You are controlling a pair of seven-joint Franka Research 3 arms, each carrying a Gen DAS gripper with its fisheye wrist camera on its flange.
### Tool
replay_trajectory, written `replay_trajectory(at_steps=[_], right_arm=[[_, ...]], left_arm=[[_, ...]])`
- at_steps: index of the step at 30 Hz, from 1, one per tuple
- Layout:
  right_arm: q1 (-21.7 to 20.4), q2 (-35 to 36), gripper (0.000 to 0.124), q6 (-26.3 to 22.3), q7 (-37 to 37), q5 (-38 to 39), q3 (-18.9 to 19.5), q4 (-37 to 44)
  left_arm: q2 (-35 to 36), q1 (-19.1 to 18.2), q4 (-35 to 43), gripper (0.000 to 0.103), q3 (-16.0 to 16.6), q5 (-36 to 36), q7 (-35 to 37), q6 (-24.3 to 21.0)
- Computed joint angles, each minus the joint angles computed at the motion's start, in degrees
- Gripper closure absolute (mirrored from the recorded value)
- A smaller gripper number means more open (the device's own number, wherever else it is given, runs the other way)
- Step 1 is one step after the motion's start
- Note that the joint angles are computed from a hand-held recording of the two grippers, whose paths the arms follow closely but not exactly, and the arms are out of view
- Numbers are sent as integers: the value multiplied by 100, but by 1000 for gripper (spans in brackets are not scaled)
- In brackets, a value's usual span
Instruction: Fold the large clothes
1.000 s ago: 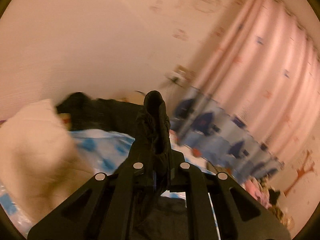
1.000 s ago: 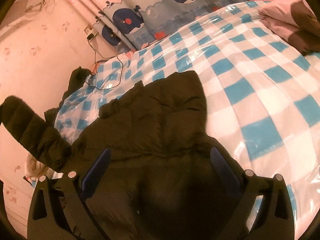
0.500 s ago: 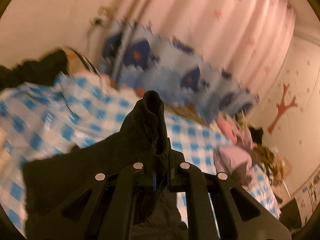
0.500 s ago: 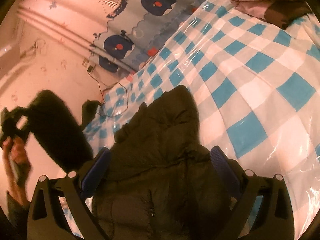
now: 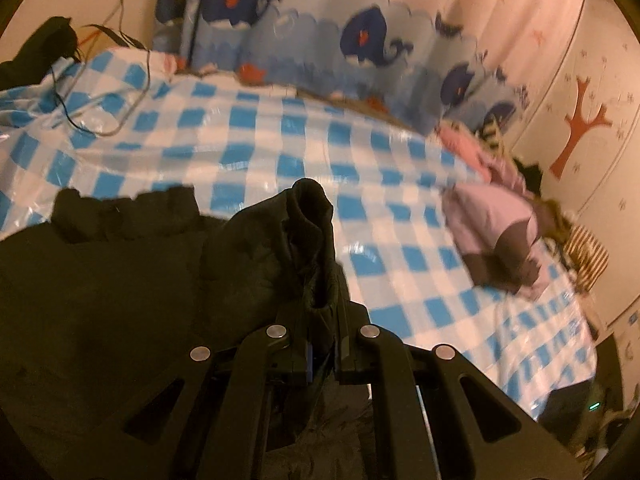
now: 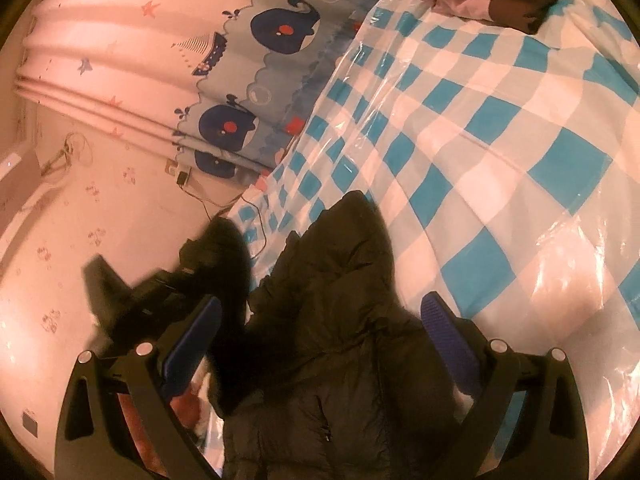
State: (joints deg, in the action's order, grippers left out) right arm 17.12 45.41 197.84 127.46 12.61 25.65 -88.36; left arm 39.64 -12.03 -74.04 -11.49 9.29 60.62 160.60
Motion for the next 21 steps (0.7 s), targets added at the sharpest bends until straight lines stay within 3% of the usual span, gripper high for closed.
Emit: replay_trajectory(at_steps=[7,10,12,14,18,21], right_arm=[[-328,-55,28,393,404,-171,241,-318],[-391,-91,28,505,649,-308,228,-424],[-377,-111,28,537,783,-372,178,-455],[-411,-122,28,574,915,-471,179,-500],[-398,-183,28,624,1112,-590,104,-592],[-324,-240,28,649,1208,-573,-11,-645]], left_arm=[[753,-256,564,98,-7,30,53,-413],[1038,-409,898,95,49,76,81,-826],[1177,-607,1127,81,219,242,22,-1165],[1211,-711,1238,56,251,353,96,-1325],[1142,-1004,1415,46,439,760,216,-1662],[709,-1136,949,44,601,1135,158,-1457]])
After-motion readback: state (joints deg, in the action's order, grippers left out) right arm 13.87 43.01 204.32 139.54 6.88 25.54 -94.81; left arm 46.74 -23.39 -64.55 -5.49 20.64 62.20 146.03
